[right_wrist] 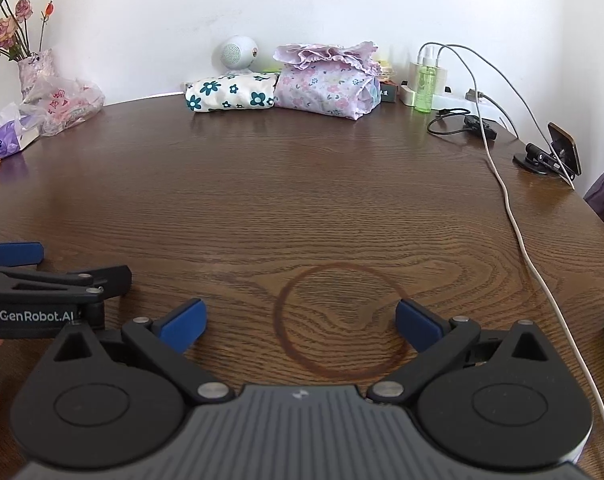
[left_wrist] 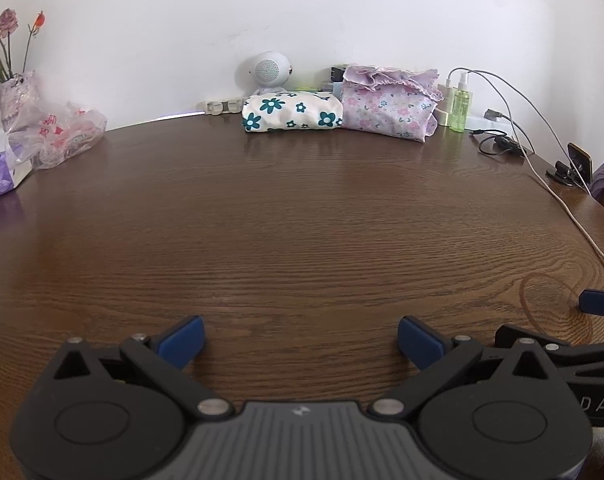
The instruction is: Fold clothes
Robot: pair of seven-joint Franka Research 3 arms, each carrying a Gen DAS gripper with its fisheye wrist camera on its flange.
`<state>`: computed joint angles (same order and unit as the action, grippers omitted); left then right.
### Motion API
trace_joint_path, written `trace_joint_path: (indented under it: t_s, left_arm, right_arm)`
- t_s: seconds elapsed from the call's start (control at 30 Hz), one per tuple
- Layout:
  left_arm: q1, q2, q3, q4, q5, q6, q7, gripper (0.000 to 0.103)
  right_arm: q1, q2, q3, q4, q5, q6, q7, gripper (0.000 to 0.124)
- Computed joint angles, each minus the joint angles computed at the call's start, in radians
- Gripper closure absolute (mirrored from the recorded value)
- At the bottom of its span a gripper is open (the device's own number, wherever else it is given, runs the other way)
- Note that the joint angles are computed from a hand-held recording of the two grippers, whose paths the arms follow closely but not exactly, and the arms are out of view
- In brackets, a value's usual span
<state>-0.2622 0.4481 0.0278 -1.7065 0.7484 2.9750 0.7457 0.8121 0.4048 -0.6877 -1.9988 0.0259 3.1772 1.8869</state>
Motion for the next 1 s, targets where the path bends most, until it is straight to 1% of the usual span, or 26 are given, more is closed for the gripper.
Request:
trace_joint_path:
  t_s: [0.1,1.0]
  left_arm:
    - [-0.008,-0.004,0.009,-0.004,0.007,-0.003,-0.017,0.000]
    - [-0.005,-0.011,0.002,-0.007,0.035,-0.015,-0.047,0.000]
  right_arm:
    - [0.012,0.006,-0.014,0.003,0.001,-0.003,0.007,0.022]
    - [0.018,0.013,-0.017,0.004,0.022,0.002,-0.007,0.022]
